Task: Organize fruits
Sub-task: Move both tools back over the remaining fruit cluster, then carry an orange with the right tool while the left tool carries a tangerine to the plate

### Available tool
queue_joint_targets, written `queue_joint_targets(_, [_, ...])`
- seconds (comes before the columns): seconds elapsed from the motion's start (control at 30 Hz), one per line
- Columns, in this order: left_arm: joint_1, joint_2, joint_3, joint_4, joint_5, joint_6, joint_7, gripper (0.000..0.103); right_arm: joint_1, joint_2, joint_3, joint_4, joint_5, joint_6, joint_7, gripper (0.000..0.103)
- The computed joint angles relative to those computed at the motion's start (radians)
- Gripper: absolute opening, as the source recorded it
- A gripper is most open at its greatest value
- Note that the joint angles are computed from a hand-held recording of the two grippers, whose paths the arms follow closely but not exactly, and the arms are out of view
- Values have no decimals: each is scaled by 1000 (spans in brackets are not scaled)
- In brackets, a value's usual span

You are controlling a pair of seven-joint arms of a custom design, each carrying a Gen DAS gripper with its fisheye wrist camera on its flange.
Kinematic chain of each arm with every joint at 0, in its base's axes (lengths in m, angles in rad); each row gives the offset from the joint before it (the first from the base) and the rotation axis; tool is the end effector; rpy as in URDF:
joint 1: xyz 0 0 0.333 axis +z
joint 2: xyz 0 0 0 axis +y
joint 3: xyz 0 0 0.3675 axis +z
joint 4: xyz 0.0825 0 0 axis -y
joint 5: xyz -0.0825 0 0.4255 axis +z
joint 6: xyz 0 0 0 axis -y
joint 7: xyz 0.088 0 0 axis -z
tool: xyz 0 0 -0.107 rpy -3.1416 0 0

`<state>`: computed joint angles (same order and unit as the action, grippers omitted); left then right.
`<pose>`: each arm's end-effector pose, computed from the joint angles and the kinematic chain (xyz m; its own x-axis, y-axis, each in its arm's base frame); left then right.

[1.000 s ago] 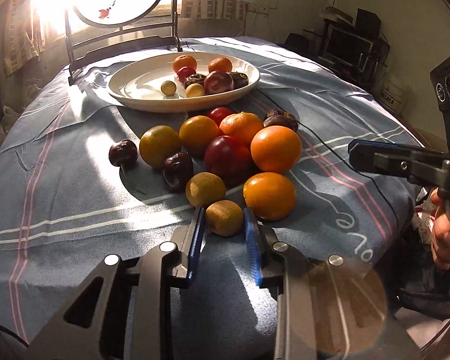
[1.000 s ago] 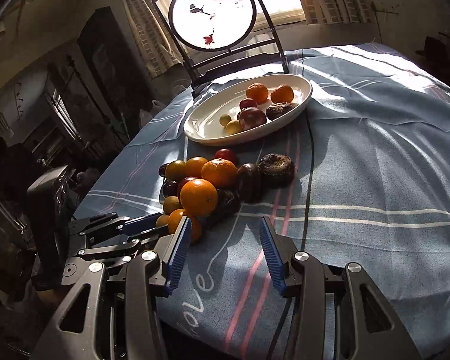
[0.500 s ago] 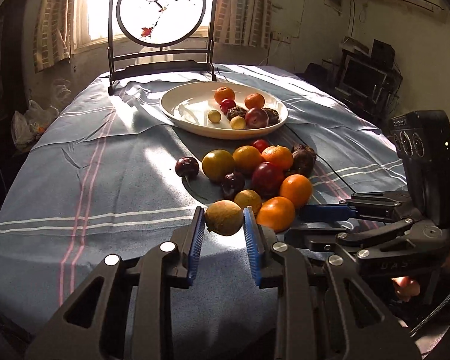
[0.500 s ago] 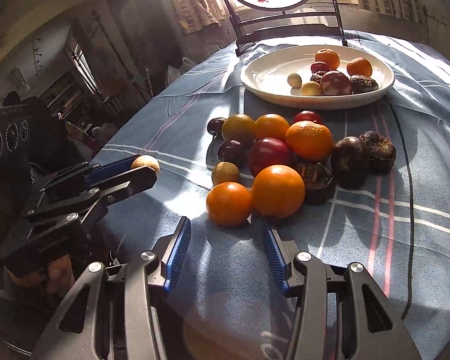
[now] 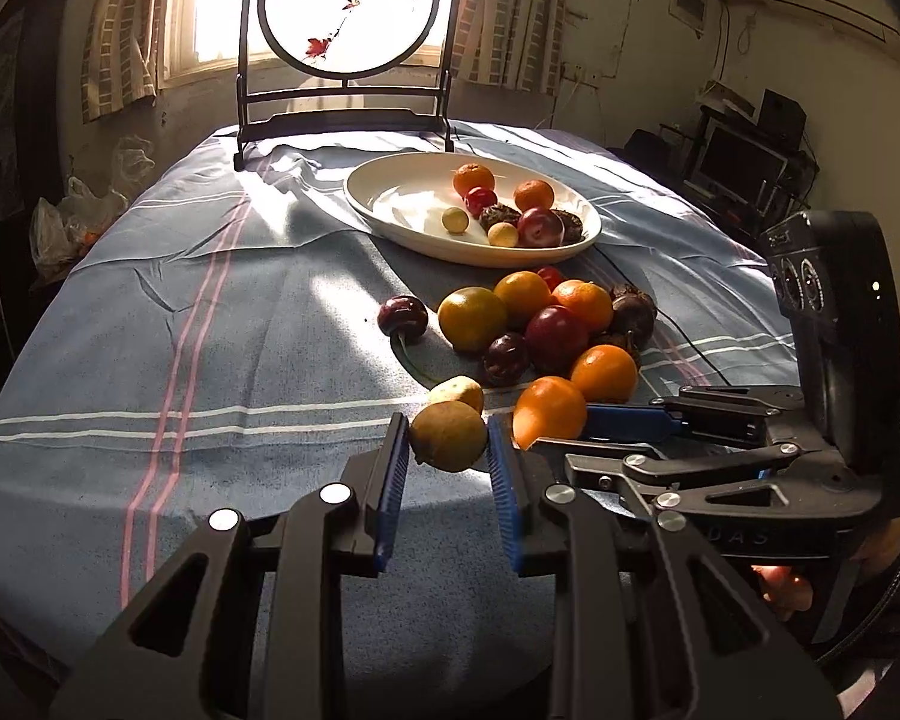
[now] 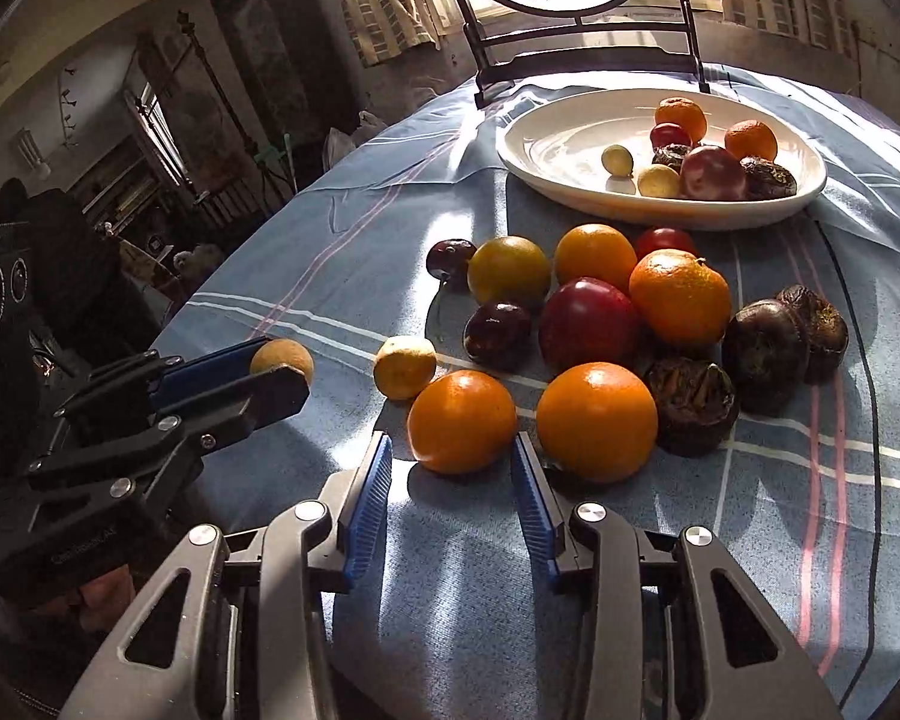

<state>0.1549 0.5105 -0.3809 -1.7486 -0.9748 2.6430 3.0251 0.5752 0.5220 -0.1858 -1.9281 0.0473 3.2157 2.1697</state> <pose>0.7390 -0.1098 0.3506 -0.7465 -0.6541 0.1220 -0.5095 0.4440 -0.7371 0.6680 0.2875 0.3249 -0.0613 -0.9373 -0.3431 -0.7423 0.2726 -0.6121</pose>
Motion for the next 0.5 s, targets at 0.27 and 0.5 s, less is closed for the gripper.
queue_joint_targets(0.27, [-3,1,-1,-1,9,7,-5,25,-51,23,55,22,45,39,6,39])
queue_joint_targets(0.5, [-2,10,-4,7,23,12,-24,25,5,6,10,-30,79,131,-38,35])
